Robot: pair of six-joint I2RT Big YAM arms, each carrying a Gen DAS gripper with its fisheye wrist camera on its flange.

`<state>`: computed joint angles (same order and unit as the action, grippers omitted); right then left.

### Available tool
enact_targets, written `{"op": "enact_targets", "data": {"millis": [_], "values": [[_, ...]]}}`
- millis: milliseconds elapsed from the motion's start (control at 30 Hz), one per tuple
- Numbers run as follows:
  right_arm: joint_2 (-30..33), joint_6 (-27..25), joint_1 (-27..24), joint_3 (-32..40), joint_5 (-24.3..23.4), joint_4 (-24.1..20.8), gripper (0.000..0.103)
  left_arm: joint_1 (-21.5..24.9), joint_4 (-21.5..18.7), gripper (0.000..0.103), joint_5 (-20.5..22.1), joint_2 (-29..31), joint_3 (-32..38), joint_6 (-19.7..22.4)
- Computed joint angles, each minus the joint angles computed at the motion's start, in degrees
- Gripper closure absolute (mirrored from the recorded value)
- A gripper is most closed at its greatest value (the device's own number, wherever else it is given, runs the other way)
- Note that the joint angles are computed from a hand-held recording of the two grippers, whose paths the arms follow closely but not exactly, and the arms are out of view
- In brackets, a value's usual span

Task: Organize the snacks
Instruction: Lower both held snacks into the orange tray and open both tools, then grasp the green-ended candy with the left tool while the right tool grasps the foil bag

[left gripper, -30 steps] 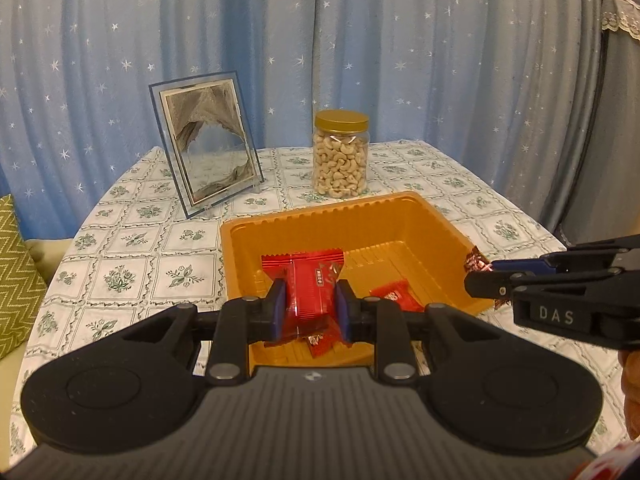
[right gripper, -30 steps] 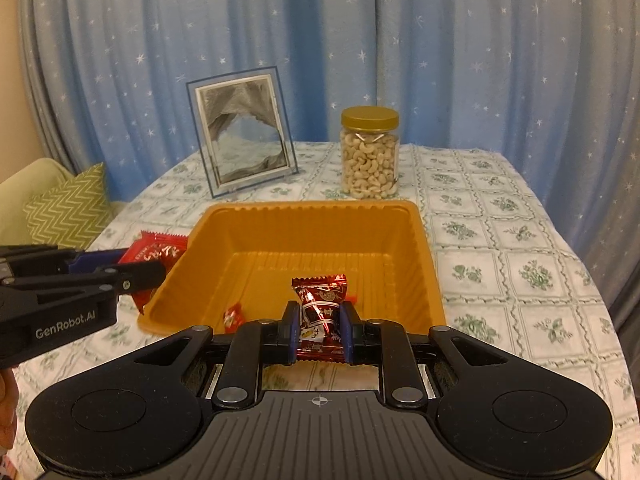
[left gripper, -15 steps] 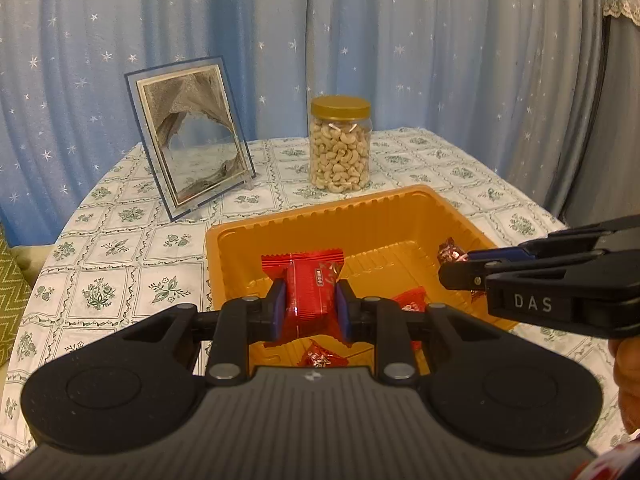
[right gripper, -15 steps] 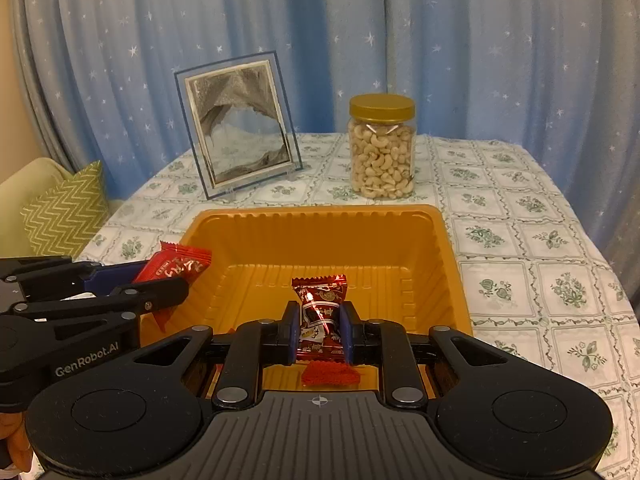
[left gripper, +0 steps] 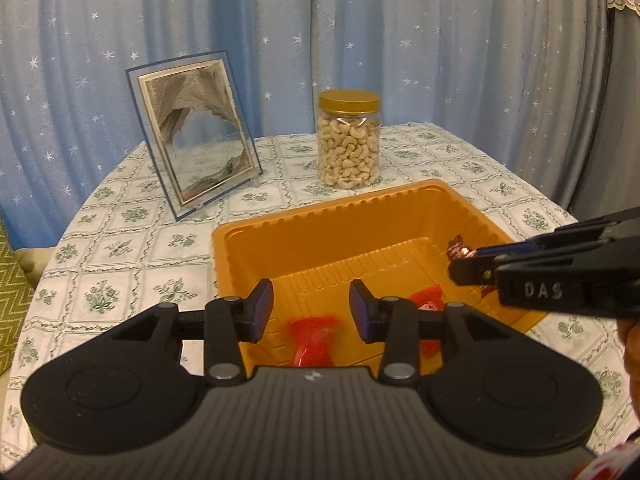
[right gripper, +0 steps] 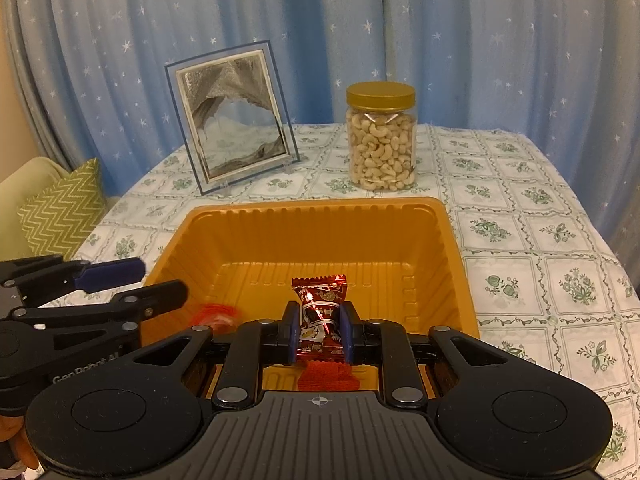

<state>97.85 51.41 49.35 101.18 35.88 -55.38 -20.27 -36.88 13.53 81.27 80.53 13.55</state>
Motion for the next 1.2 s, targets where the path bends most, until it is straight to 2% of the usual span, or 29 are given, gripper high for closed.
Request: {"op": "enact_targets", "data": {"millis": [367,400,433,500,733,933,1200], "values": [[-0.6,0.0,-0.02,-1.33,-0.18,5.3,0.081,1.65,-0.02,0.065,-0.08,-0.49,-0.63,-0.29],[-0.48,-0.18,0.0,-1.12,0.06,5.41,0.076,1.69,-0.15,0.065,-0.05,-0.41,-0.6,-0.23],[-0.48,-0.24,0.08,-1.09,0.57,5.56,0.058,1.74,-0.14,0.065,-0.06,-0.43,-0.7,-0.22],[-0.75,0.02,0.38,-1.49,2.2,6.14,0.037,1.87,-0.2,0.065,-0.02,-0.51,-0.81,-0.05],[-2.39,2.24,0.72,-3.37,4.27,5.64,0.037,2.58,0.26,0.064,0.1,-1.51,-1.73,0.06],[-4.54,4.25,2.65,-5.48,8.8,5.38,0.037,2.61,0.9,0.064,-0.32,-3.68,-3.89,0.8],[-6.18,9.12,6.84,-6.41,13.6,0.21,0.037,2.96,0.19,0.064,0.08,-9.8,-8.33,0.01]]}}
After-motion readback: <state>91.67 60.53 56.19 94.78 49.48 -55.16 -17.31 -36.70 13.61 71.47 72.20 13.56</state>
